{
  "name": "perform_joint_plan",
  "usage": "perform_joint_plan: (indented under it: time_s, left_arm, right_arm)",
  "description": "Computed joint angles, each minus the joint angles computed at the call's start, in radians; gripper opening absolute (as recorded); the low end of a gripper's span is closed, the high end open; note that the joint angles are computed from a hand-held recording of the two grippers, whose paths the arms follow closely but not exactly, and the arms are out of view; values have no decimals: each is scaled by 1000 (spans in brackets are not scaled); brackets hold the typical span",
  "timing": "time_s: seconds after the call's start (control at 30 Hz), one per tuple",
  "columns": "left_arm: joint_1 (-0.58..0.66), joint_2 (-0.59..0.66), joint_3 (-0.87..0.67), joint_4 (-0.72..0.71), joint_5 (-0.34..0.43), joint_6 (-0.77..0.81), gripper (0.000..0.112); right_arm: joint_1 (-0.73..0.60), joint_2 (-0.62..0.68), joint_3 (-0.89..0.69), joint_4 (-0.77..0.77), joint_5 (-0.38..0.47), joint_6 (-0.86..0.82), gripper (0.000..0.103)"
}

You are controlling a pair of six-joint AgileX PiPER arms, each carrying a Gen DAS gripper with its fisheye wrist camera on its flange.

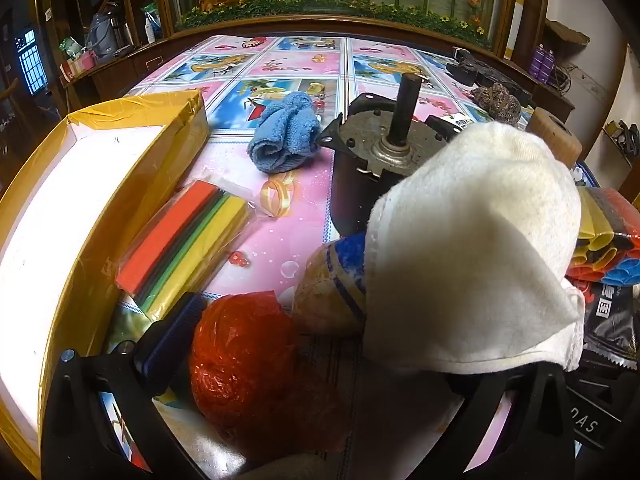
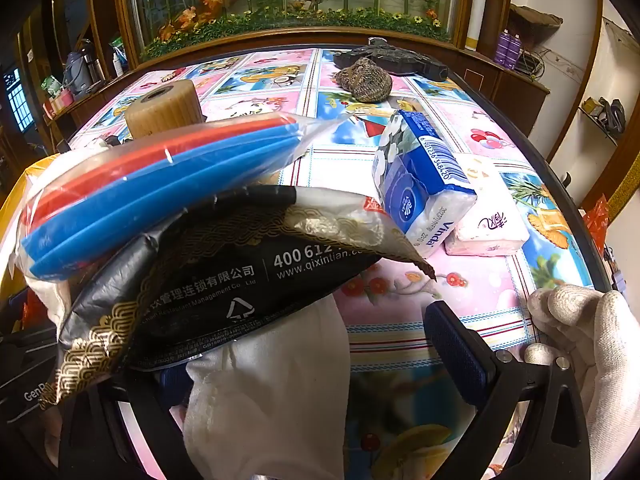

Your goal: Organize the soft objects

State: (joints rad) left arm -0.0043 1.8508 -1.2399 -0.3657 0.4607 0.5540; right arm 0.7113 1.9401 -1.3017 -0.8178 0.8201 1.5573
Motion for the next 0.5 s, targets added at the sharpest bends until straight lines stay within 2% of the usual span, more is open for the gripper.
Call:
perform_joint_plan:
  time_s: [0.5]
  left_arm:
    - [1,-8,11,9,-4,-17,103]
  right_arm:
    - [0,-1,-2,6,2,-6,102]
